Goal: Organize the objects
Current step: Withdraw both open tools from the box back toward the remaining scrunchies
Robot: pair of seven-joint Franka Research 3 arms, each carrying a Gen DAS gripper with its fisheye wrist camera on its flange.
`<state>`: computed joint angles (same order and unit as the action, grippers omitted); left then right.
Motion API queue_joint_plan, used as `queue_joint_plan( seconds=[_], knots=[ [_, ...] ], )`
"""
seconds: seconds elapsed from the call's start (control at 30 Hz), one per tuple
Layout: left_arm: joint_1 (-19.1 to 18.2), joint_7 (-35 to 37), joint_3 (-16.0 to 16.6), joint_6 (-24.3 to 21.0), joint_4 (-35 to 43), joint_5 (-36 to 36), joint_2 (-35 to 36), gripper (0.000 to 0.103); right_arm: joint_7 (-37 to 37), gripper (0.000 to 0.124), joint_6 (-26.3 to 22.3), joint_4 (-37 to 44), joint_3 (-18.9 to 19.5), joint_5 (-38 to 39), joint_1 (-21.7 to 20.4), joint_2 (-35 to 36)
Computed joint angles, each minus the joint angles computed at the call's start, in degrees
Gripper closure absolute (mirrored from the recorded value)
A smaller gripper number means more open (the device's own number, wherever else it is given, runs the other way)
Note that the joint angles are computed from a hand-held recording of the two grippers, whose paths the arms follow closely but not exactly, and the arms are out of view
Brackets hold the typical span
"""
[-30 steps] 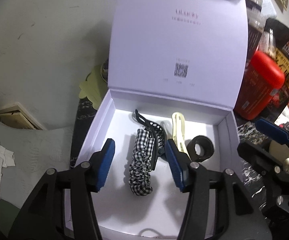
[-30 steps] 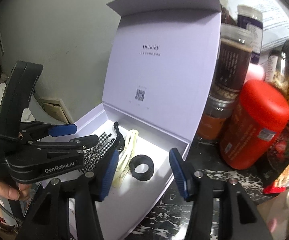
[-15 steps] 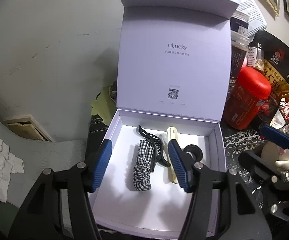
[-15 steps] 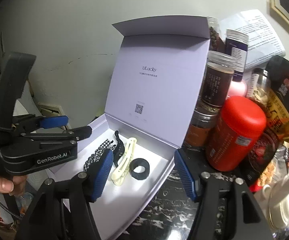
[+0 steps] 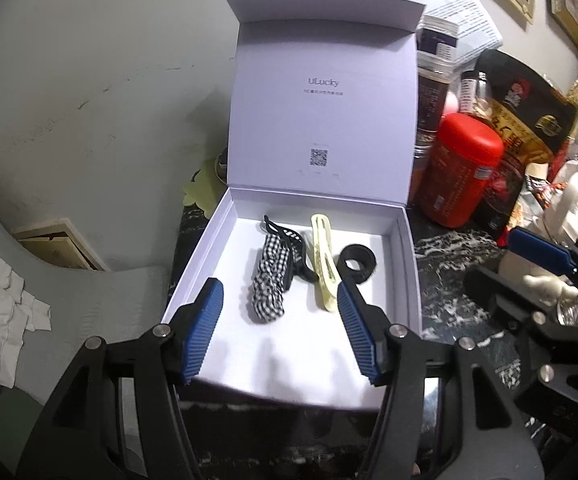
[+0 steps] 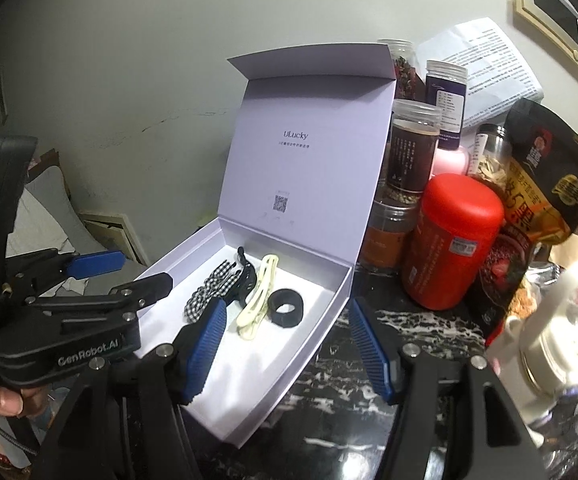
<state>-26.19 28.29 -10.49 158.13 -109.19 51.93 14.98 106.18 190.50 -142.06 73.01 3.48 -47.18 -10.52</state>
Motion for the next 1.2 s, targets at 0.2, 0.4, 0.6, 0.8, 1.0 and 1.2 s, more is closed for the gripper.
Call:
queue_joint_plan(
  seconds=[0.2,0.4,0.6,0.8,1.0,1.2],
  knots=[
    [-0.02,-2.17,-0.98,-0.62,-4.82,1.40,-4.35,0.045,-0.87,0.059,-0.23,-4.11,-14.43,3.52,16.86,-3.15],
    [0.83,-4.59,-2.96,-1.00,-9.50,3.16,-9.31,0.045,-0.07,0.059,-0.89,-8.20,-23.05,5.79,28.12,-8.42],
    [2.47,-6.76,-5.24,-0.38,-14.29,3.53,-14.73,0.045,1.79,0.059,-2.22,-12.09,-28.08,6.56,35.75,-14.60],
    [3.73,-7.92,-7.43,-1.09,-17.83,3.38,-19.02,0.045,5.27,0.059,-4.10,-15.25,-30.06,5.61,39.67,-20.84],
    [4.63,-9.48,-9.37,-1.62,-20.59,3.75,-22.35,0.038,8.78,0.058,-5.80,-17.85,-31.38,3.62,42.90,-25.70],
    [4.95,-9.91,-10.74,-1.75,-22.64,3.69,-24.31,0.037,11.75,0.057,-7.32,-19.84,-32.89,1.45,45.67,-28.53]
  ],
)
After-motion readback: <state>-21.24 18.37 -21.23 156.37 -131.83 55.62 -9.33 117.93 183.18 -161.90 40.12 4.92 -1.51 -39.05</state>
